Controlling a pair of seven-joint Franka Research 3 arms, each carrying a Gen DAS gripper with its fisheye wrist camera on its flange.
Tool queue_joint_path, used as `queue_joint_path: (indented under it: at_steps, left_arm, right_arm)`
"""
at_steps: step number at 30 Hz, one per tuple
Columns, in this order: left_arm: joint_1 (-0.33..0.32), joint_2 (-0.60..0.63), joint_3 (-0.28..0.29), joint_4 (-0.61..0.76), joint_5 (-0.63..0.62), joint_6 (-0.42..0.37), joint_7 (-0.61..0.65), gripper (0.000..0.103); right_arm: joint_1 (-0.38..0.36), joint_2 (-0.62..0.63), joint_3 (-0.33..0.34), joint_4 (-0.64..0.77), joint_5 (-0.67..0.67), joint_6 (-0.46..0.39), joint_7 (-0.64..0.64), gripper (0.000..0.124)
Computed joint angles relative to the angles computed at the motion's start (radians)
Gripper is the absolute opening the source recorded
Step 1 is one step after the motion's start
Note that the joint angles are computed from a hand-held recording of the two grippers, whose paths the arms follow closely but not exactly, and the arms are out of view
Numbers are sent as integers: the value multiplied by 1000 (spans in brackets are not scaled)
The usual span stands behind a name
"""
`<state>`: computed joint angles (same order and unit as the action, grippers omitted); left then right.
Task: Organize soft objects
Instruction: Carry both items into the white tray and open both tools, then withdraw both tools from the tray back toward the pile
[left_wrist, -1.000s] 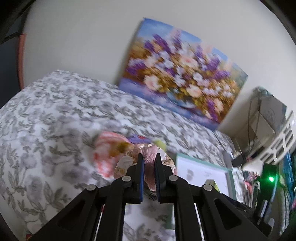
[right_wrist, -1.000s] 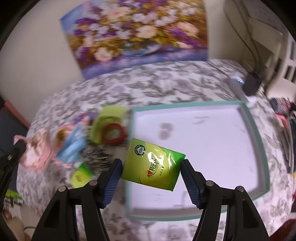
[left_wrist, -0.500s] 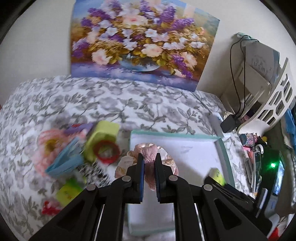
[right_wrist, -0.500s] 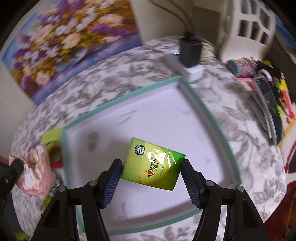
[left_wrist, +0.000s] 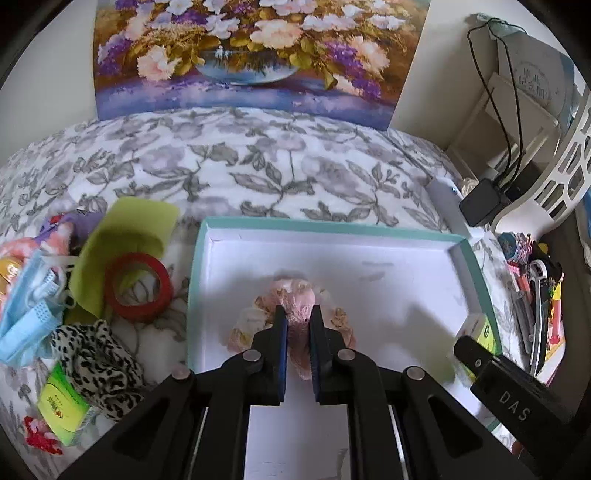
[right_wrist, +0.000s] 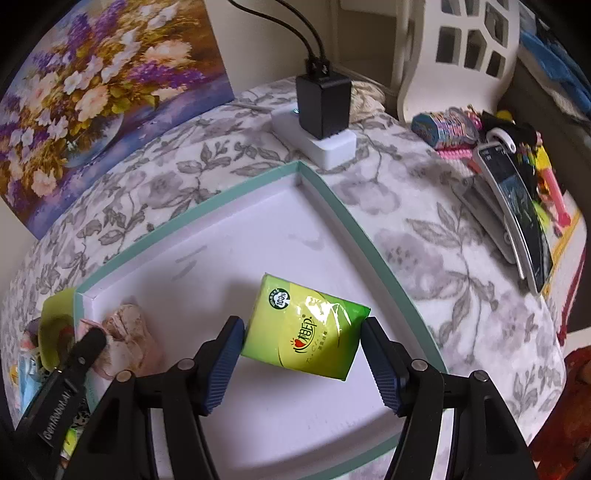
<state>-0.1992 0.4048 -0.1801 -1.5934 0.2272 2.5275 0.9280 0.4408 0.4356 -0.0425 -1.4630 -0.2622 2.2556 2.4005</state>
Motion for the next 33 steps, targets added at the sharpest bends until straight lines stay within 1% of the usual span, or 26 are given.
queue_joint_path:
  at_steps: [1,2,3,4,5,6,8,9,11,13,15,18,19,21,24,28,33]
  left_arm:
    - [-4,3,2,7,7,-11,2,16]
    - [-7,2,4,10,14,-20,3,27]
    - [-7,1,4,13,15,-27,7,42]
    - [-8,-3,7,13,20,-26,1,49]
    - [-13,-9,13,10,31,-23,-11,60]
    - [-18,-18,20,5,46,-24,-28,63]
    - [-14,-26,20,5,51,-35,-33,66]
    - [-9,-33,18,0,47,-33,-31,72]
    - [-5,-42,20,-5,50,-44,-40,80]
    - [-1,-53,22,-14,53,-49,-52,83]
    - [4,-62,23,-20,51,-57,-61,90]
    - [6,-70,26,-28,61,-65,-76,92]
    - [4,-71,28,-25,72,-76,-82,93]
    - [5,-72,26,-25,77,-84,-80,98]
    - [0,-74,30,-23,96,-98,-95,98]
    - [-8,-90,43,-31,145,-114,-141,98]
    - [20,-137,36,-75,127,-108,-139,98]
  right_arm:
    - [0,4,1,5,-1,-1,-5,68]
    - [0,7,3,9,3,-2,-11,69]
    - [-1,10,5,11,6,-2,-20,70]
    - [0,11,6,14,8,-4,-26,71]
    - [2,13,5,16,5,-10,-31,74]
    - [5,13,3,18,0,-14,-33,78]
    - [11,13,-2,20,-12,-26,-33,80]
    - [12,13,-2,22,-15,-33,-34,80]
    - [9,14,-1,22,-12,-42,-38,82]
    - [2,13,3,18,2,-41,-46,85]
    - [0,12,6,14,7,-36,-56,92]
    - [5,10,5,7,-5,-19,-69,103]
    - [6,9,5,5,-8,-13,-73,103]
    - [13,9,1,6,-22,-10,-75,103]
    - [21,17,-1,19,-40,-24,-86,103]
    - [15,15,8,12,-21,-9,-106,103]
    - [33,17,-1,16,-51,-9,-108,103]
